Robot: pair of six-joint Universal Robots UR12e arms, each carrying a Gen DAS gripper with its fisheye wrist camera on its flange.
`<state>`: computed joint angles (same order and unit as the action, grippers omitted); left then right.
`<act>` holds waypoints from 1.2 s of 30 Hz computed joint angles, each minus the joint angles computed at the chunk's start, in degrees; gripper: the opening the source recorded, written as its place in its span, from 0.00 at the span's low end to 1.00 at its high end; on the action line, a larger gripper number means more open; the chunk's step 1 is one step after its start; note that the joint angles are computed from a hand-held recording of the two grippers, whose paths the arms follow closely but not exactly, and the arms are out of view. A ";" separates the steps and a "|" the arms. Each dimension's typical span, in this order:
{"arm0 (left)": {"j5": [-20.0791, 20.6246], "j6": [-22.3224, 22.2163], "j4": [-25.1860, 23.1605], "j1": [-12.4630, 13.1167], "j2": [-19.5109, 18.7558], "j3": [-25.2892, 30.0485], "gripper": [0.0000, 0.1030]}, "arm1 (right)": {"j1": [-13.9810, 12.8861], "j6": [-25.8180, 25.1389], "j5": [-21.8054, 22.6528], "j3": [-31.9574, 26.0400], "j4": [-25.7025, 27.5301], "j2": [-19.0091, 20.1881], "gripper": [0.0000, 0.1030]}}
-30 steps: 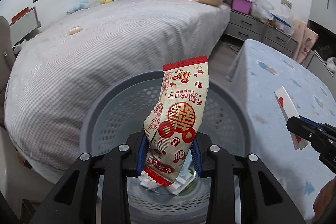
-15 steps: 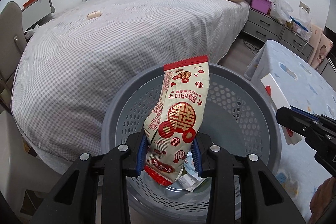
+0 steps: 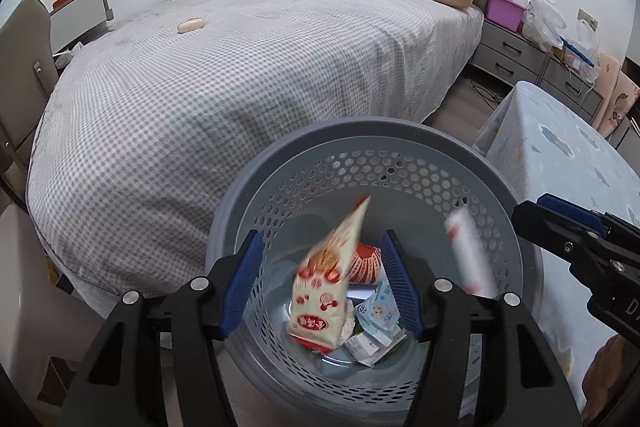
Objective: Collect trash
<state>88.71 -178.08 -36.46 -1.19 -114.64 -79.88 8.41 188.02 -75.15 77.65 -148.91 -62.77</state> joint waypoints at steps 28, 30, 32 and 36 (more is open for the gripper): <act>1.54 -0.61 -0.13 -0.02 0.81 -0.57 0.75 | -0.22 2.15 -0.75 2.96 -2.41 -1.66 0.61; 1.86 -0.53 0.08 -0.06 0.82 -0.60 0.76 | -0.21 2.18 -0.92 3.07 -2.47 -1.74 0.63; 1.98 -0.36 0.19 -0.07 0.84 -0.60 0.76 | -0.21 2.33 -1.06 3.23 -2.77 -1.84 0.66; 2.03 -0.30 0.20 -0.09 0.90 -0.63 0.77 | -0.13 2.29 -1.53 3.41 -2.98 -1.98 0.68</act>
<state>90.74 -178.37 -36.26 -1.28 -113.74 -80.51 8.28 190.31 -76.67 81.06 -151.88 -64.75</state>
